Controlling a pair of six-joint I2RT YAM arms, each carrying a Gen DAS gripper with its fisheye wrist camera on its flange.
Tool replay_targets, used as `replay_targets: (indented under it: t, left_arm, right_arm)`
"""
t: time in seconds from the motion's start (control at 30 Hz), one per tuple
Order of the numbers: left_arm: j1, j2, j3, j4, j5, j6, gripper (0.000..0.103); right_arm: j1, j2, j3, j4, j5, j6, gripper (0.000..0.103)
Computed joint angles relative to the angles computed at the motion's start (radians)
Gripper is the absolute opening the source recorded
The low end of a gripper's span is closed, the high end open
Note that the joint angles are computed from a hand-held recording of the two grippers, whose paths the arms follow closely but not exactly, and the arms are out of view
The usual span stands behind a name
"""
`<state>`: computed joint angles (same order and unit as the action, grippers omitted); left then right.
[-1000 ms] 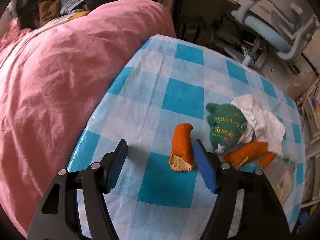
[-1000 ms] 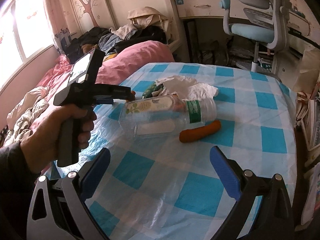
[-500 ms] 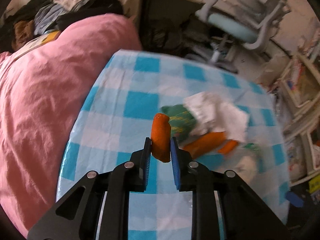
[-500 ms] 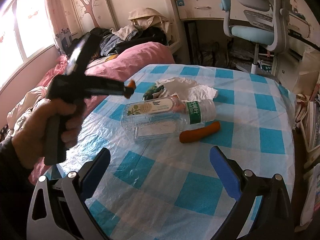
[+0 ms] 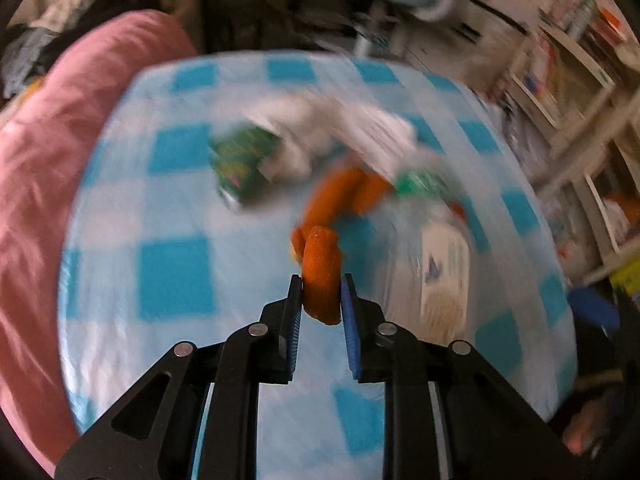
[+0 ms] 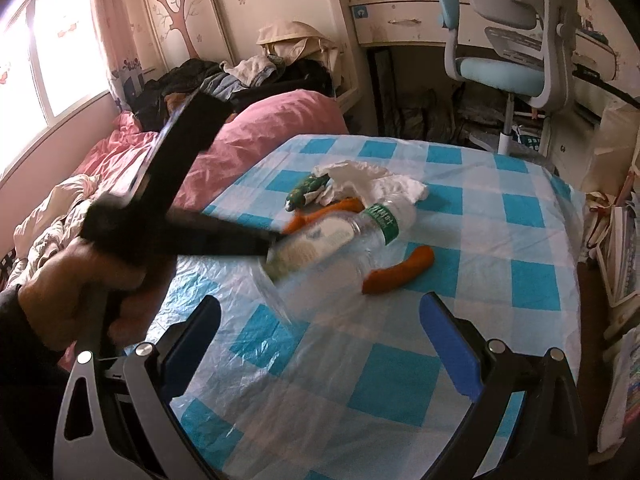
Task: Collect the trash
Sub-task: 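Grasp the orange peel piece with the left tool, then grasp the clear plastic bottle with the right tool while the left tool holds the peel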
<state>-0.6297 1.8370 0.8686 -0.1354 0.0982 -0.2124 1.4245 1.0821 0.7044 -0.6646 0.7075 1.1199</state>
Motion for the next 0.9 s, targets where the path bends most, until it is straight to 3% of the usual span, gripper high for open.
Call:
replay_targets:
  t: [0.07, 0.17, 0.4, 0.63, 0.9]
  left_arm:
    - [-0.036, -0.019, -0.031, -0.01, 0.033, 0.004, 0.018]
    - [-0.087, -0.088, -0.096, -0.006, 0.007, -0.026, 0.018]
    - [-0.018, -0.409, -0.326, 0.015, -0.011, -0.166, 0.019]
    - [0.11, -0.479, -0.362, 0.032, 0.035, -0.207, 0.019]
    - [0.126, -0.504, -0.335, 0.024, 0.005, -0.201, 0.019]
  right_arm:
    - [0.011, -0.006, 0.001, -0.021, 0.013, 0.02, 0.095]
    - [0.03, -0.02, 0.001, -0.07, 0.039, 0.066, 0.095]
    - [0.022, -0.033, -0.02, -0.097, 0.027, 0.126, 0.095]
    - [-0.043, 0.063, -0.006, 0.034, -0.031, 0.055, 0.095]
    - [-0.139, 0.195, 0.022, 0.121, -0.101, 0.016, 0.091]
